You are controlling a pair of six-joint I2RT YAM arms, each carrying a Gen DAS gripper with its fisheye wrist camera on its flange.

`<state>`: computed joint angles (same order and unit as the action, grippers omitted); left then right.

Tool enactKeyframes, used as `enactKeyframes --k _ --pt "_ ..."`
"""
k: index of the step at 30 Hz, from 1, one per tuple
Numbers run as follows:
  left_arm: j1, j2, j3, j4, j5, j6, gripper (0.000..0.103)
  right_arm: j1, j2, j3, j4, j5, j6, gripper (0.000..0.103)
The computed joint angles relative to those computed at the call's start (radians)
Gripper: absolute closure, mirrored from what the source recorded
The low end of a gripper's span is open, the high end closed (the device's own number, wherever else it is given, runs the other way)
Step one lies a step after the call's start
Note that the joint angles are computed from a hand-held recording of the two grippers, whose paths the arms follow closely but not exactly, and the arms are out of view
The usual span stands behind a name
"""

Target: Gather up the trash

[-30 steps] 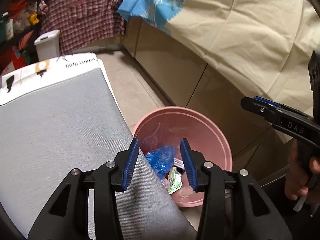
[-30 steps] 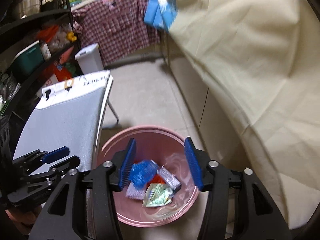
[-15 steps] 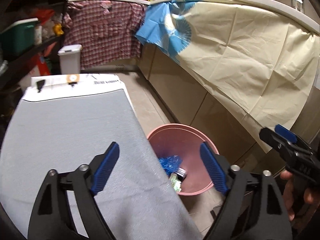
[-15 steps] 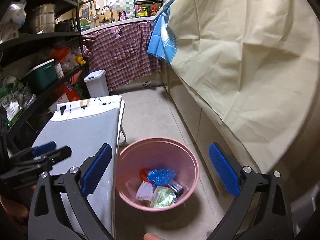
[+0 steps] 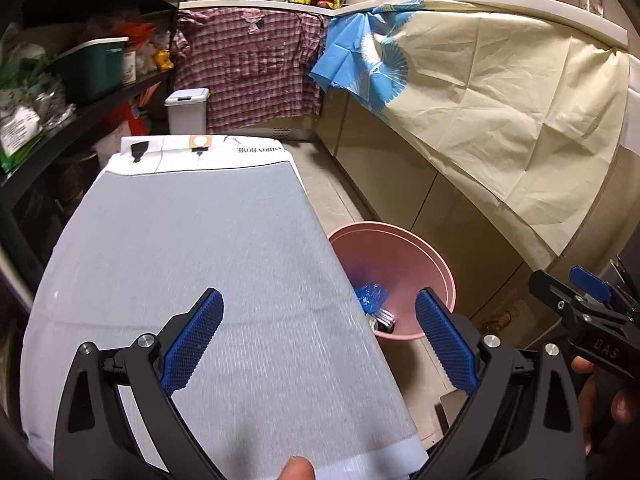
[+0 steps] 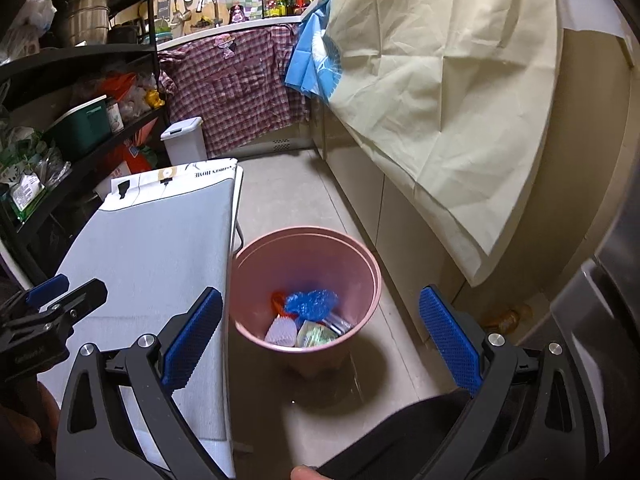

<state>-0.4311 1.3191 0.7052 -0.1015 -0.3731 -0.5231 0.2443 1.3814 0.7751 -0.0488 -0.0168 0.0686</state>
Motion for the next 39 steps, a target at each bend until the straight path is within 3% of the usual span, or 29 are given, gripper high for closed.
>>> enactKeyframes --k 8,14,25,39 --pt "-0.063 -0.062 -0.072 -0.052 -0.107 -0.111 0.009 0.029 -0.064 -0.07 0.008 0.029 -0.009 0.006" --pt "-0.072 -0.027 -0.062 -0.012 -0.136 -0.077 0.009 0.059 -0.041 -0.073 0.035 0.063 -0.023 0.006" --pt "-0.051 -0.024 -0.062 0.0 -0.097 -0.07 0.009 0.067 -0.019 -0.064 0.041 0.072 -0.013 0.006" --pt "-0.079 -0.032 -0.072 0.006 -0.114 -0.081 0.009 0.065 -0.019 -0.064 0.041 0.069 -0.015 0.006"
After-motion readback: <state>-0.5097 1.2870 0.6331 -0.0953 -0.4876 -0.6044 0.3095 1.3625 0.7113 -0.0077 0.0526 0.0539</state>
